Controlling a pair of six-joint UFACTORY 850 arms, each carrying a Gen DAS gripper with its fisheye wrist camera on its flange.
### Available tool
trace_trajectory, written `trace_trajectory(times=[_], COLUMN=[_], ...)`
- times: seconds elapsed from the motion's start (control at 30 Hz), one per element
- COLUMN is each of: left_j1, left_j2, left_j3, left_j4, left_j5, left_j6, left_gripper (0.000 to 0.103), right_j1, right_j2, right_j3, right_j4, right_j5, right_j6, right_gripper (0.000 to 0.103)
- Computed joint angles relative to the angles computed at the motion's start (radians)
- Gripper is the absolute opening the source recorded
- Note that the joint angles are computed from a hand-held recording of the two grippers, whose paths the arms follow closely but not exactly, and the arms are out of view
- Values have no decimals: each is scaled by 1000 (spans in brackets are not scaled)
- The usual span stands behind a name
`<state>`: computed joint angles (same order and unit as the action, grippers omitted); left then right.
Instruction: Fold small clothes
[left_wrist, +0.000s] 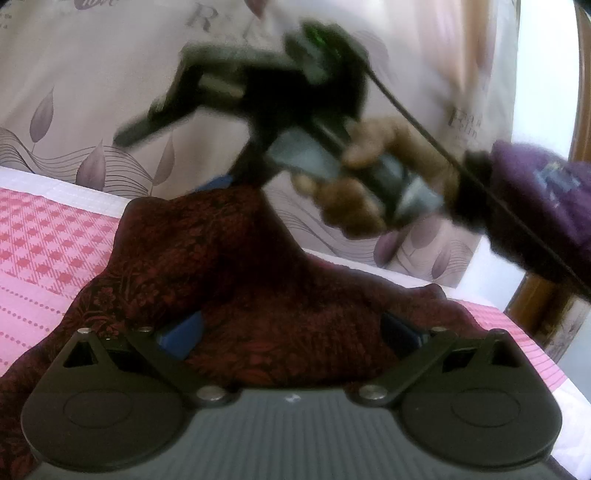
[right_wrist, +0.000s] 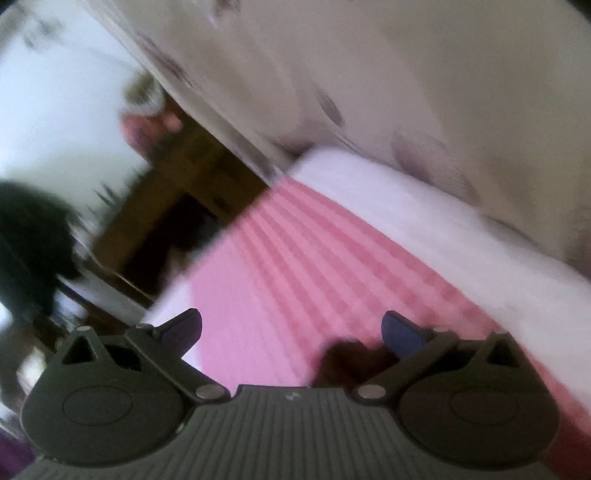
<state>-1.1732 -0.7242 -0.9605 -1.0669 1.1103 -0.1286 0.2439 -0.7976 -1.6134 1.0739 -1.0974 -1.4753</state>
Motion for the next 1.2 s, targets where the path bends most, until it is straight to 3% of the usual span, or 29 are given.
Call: trace_trajectory(times=[0.07, 0.1, 0.2, 0.33, 0.43, 0.5, 0.57, 0.7, 0.77, 0.9, 1.03, 1.1, 1.2], left_j1=[0, -1, -9, -25, -18, -11, -8, -8, -7, -5, -5, 1, 10], left_j2=[0, -1, -5, -16, -13, -11, -7, -6, -8, -9, -7, -4, -1], left_j3=[-1, -1, -11, -24, -23, -22, -17, -13, -19, -22, -18, -11, -3], left_j4=[-2, -6, -38, -114, -129, -124, -123, -125, -126, -127, -124, -108, -84], left_j5=[0, 1, 9, 52, 37, 17, 11, 12, 10, 7, 5, -1, -7], left_j6=[2, 5, 31, 50, 32, 24, 16, 9, 13, 16, 8, -15, -43], left_gripper=[103, 103, 103, 103, 103, 103, 103, 103, 103, 103, 103, 103, 103], right_j1=[24, 37, 76, 74, 79, 70, 47, -14, -63, -127, -153, -158, -173], right_j2=[27, 44, 113, 119, 78, 33, -15, 23, 65, 176, 241, 258, 260], right_j3=[23, 44, 159, 199, 183, 162, 137, 186, 228, 372, 525, 592, 660], right_j4=[-101, -142, -124, 86, 209, 255, 295, 464, 527, 539, 563, 662, 853], right_j5=[65, 103, 269, 282, 329, 334, 252, 171, 100, 80, 187, 281, 341], right_j6=[7, -11, -169, -368, -414, -401, -365, -396, -436, -588, -761, -899, -1076], right_gripper=[98, 86, 33, 27, 23, 22, 27, 60, 60, 60, 59, 58, 55])
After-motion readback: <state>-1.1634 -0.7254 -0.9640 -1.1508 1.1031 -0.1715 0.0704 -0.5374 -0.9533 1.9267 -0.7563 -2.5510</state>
